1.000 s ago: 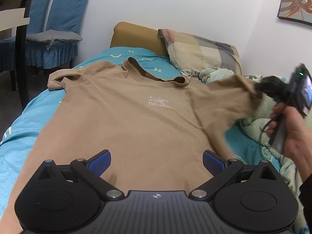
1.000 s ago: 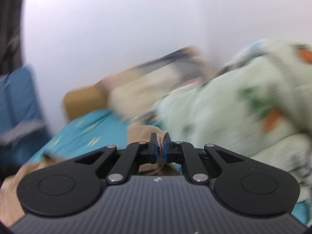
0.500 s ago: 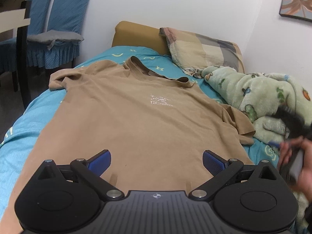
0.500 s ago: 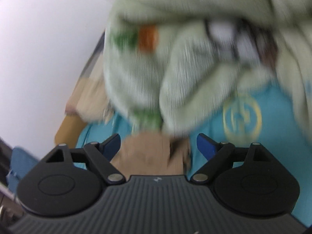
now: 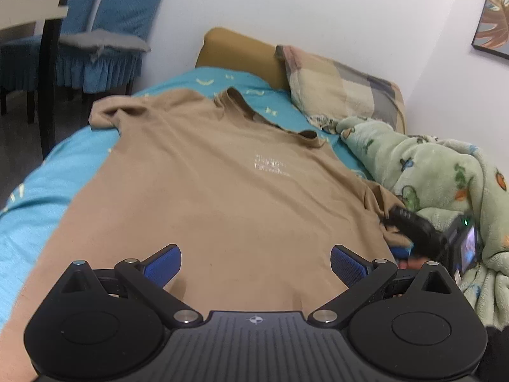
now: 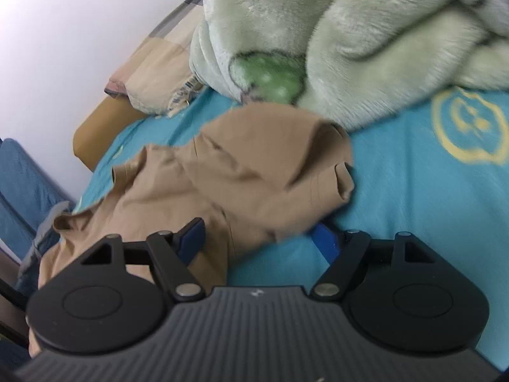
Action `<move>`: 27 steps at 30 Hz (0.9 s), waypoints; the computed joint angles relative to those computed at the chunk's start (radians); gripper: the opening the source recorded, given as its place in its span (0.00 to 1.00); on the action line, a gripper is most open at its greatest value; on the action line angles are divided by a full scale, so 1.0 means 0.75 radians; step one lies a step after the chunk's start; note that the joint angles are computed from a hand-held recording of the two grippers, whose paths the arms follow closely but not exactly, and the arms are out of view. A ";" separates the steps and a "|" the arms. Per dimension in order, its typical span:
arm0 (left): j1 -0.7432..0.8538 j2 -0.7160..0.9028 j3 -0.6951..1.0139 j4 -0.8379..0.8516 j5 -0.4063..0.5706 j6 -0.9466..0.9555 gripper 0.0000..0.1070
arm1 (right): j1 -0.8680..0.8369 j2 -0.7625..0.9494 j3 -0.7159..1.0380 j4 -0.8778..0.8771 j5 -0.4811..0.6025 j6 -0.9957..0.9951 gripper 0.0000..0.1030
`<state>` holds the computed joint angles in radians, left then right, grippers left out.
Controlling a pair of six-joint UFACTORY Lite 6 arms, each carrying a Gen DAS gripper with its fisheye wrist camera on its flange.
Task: Fold clothes
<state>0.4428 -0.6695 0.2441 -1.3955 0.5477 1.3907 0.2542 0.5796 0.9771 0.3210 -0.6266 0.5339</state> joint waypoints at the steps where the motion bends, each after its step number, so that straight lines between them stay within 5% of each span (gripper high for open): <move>1: -0.018 0.009 -0.001 -0.024 -0.017 0.019 0.95 | -0.027 0.032 0.038 -0.042 -0.007 -0.014 0.72; 7: -0.146 0.095 0.016 -0.224 -0.140 0.168 0.95 | -0.112 0.264 0.431 -0.046 0.107 -0.301 0.66; 10: -0.170 0.133 0.035 -0.300 -0.168 0.223 0.95 | -0.104 0.314 0.603 0.103 0.249 -0.636 0.17; 15: -0.126 0.079 0.066 -0.184 -0.181 0.094 0.94 | -0.043 0.048 0.466 0.245 0.187 -0.851 0.13; 19: 0.048 -0.058 0.120 0.084 -0.067 -0.133 0.94 | 0.018 -0.142 0.541 0.772 0.261 -1.328 0.13; 24: 0.347 -0.102 0.231 0.193 0.135 -0.138 0.94 | 0.236 -0.100 0.836 1.398 0.154 -2.025 0.13; 27: 0.556 0.006 0.308 0.128 0.274 -0.027 0.94 | 0.408 0.146 1.245 1.721 0.022 -2.444 0.13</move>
<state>0.8600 -0.6649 0.4748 -1.2993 0.7533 1.3702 0.5600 0.6892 1.9112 1.6115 -0.6100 -1.2991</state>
